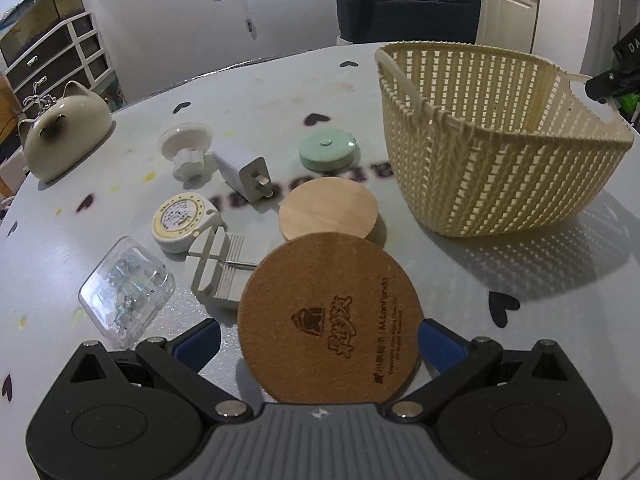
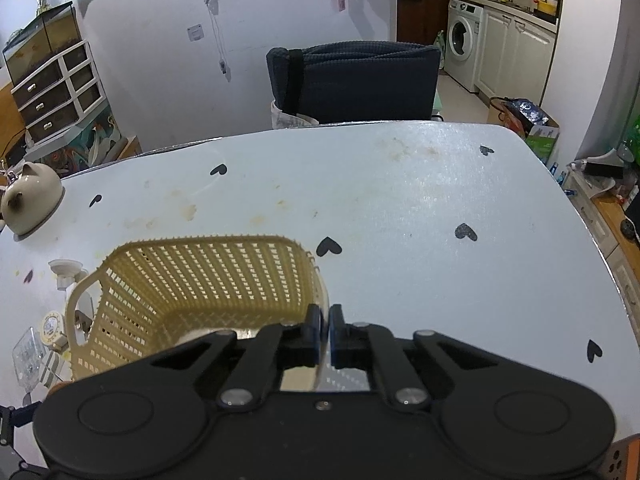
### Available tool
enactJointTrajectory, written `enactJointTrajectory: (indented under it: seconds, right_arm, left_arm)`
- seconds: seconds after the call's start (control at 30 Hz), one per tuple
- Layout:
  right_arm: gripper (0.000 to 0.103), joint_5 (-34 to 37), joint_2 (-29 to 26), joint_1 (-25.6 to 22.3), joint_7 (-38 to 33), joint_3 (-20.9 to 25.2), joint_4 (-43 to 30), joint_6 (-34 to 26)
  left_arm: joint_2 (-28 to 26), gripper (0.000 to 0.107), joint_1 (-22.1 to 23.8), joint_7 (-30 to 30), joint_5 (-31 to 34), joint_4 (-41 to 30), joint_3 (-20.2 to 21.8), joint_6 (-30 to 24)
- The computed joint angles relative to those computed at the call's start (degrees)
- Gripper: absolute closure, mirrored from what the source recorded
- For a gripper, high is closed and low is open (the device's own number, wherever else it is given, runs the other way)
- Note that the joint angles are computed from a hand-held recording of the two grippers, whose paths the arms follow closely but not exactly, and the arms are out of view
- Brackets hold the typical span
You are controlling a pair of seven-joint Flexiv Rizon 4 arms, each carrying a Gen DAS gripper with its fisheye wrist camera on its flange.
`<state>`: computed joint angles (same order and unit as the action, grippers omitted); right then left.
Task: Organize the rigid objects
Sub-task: 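Close the left tool on the round cork coaster, then lift the cork coaster with the left tool and carry it toward the basket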
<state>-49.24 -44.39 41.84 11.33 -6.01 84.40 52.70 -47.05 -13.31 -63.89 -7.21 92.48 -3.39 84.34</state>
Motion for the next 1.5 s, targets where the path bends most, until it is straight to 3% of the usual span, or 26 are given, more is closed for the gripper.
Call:
enactJointTrajectory:
  seconds: [0.27,0.53,0.87,1.17,1.27,1.5]
  right_arm:
    - [0.098,-1.06,0.31,0.11,1.71,-0.37,0.99,1.50]
    - [0.098,-0.86,0.41,-0.10,1.56,-0.09,1.06,1.61]
    - [0.098,-0.68,0.33,-0.18,1.24,-0.11,0.98,1.87]
    - [0.098,-0.66,0.50,-0.46,1.10,-0.40,1.45,3.17]
    - [0.098,-0.59,0.47,-0.50,1.04,-0.43,1.40,3.25]
    - [0.098,-0.83,0.73,-0.56,1.20,-0.53,1.96,3.87]
  left_arm:
    - [-0.52,0.004,-4.12,-2.30,1.77,-1.36,4.85,-1.09]
    - [0.21,0.009,-0.96,-3.04,1.06,-0.39,1.45,-0.82]
    - [4.76,0.009,5.55,-3.06,-5.29,2.63,-5.89,-2.98]
    - [5.02,0.010,11.83,6.93,-10.17,0.42,-19.19,0.33]
    - [4.81,0.017,10.76,8.25,-11.04,-0.34,-18.89,-0.94]
    - [5.98,0.016,5.94,6.00,-11.29,-0.02,-10.68,-8.14]
